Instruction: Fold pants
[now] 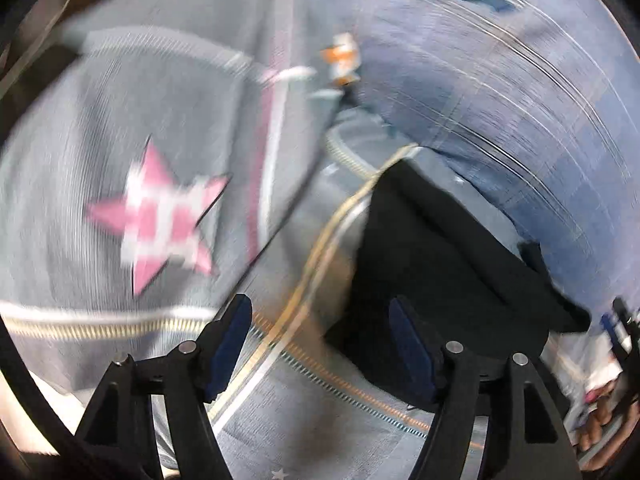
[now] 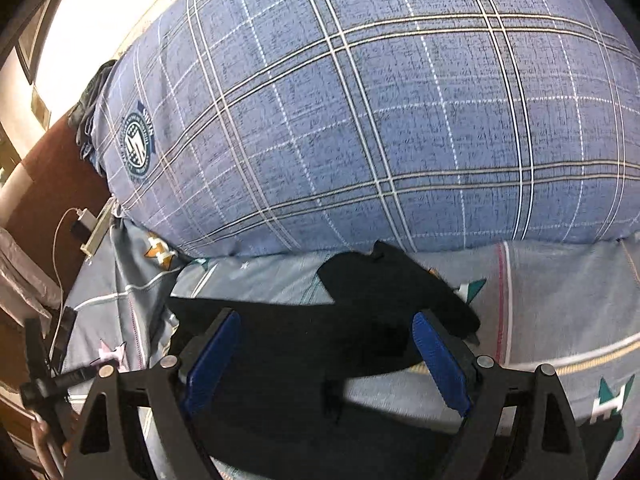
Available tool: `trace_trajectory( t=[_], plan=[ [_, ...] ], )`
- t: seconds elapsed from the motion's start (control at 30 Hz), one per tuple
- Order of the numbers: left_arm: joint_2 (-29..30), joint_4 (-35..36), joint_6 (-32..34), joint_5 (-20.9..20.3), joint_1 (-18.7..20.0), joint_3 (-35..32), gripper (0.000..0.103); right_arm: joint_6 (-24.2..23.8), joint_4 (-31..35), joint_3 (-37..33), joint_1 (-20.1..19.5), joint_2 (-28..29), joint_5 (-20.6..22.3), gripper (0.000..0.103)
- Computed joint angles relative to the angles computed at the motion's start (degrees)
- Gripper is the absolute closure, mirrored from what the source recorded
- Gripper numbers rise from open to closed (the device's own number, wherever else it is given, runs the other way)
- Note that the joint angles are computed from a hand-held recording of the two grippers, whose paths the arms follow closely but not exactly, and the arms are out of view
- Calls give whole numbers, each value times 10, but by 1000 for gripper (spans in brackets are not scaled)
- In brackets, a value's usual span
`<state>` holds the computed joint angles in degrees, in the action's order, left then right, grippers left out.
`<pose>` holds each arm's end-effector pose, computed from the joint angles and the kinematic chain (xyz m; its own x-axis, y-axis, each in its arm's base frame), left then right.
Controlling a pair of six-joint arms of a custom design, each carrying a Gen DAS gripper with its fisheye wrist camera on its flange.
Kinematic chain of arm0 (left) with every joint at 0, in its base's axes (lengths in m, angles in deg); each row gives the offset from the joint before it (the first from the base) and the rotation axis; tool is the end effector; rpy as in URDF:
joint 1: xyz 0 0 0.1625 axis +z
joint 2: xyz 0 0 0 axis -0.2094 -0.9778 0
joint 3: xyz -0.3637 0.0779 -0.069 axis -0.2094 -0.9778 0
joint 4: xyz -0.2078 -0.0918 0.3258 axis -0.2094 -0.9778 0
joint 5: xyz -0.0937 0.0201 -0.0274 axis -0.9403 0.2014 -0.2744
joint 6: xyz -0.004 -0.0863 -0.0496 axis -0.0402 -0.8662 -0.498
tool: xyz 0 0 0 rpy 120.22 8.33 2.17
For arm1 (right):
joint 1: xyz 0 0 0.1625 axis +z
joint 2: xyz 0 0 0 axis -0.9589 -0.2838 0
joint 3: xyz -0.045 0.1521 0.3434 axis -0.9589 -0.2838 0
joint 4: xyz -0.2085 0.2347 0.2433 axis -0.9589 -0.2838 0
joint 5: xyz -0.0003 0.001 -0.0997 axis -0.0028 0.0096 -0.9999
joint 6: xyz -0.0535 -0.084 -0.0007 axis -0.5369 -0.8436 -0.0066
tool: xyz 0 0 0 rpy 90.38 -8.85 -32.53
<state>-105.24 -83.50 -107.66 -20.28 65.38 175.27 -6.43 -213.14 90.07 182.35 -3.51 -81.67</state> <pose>-0.1029 -0.4647 0.3957 -0.8543 -0.2321 -0.4651 -0.0207 0.9093 -0.4157 0.2455 -0.4734 0.2393 -0.9134 0.0747 0.4002 -0.2121 0.7516 -0.6246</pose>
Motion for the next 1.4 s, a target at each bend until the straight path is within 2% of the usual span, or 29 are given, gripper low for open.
trace_trajectory(
  t=[0.07, 0.17, 0.3, 0.37, 0.43, 0.47, 0.5, 0.57, 0.6, 0.63, 0.67, 0.7, 0.73, 0.77, 0.93, 1.0, 1.07, 1.13, 1.23, 1.4],
  plan=[
    [-4, -30, 4, -25, 13, 6, 31, -3, 2, -6, -10, 5, 11, 13],
    [34, -60, 18, -65, 10, -13, 31, -5, 11, -22, -14, 21, -7, 13],
    [161, -88, 66, -150, 18, -94, 26, 0, 74, -87, -24, 69, -25, 13],
    [215, -134, 81, -158, 23, -114, 26, 12, 129, -135, -27, 100, -37, 13],
    [237, -175, 94, -185, 37, -107, 26, 19, 212, -198, -29, 147, -71, 13],
    [239, -190, 91, -211, 49, -94, 26, 18, 239, -220, -29, 165, -88, 13],
    [242, -185, 77, -228, 60, -92, 26, 17, 271, -245, -30, 188, -114, 14],
    [238, -202, 56, -274, 84, -82, 26, 7, 306, -278, -32, 224, -154, 15],
    [233, -223, 50, -282, 90, -74, 26, 6, 331, -295, -35, 242, -176, 20],
    [230, -231, 47, -278, 91, -73, 26, 14, 363, -308, -38, 255, -188, 39],
    [227, -238, 46, -270, 89, -69, 26, 11, 375, -310, -41, 263, -198, 50],
    [229, -239, 48, -263, 86, -70, 26, 2, 362, -307, -38, 263, -206, 54],
    [231, -238, 51, -261, 85, -72, 26, 10, 365, -306, -34, 261, -224, 88],
    [233, -240, 52, -263, 84, -72, 26, 11, 343, -294, -31, 253, -235, 92],
    [244, -265, 70, -296, 82, -64, 26, -40, 164, -180, -5, 136, -189, 94],
    [248, -282, 76, -331, 82, -56, 26, -49, 91, -122, 2, 71, -168, 94],
    [249, -295, 78, -363, 82, -46, 26, -46, 47, -82, 6, 24, -159, 94],
    [256, -308, 82, -385, 80, -38, 26, -48, -9, -31, -3, -33, -132, 94],
    [266, -321, 83, -417, 84, -33, 26, -42, -39, -5, -18, -75, -136, 94],
    [281, -379, 63, -427, 98, -25, 26, -28, -87, 44, -52, -146, -81, 94]
  ],
)
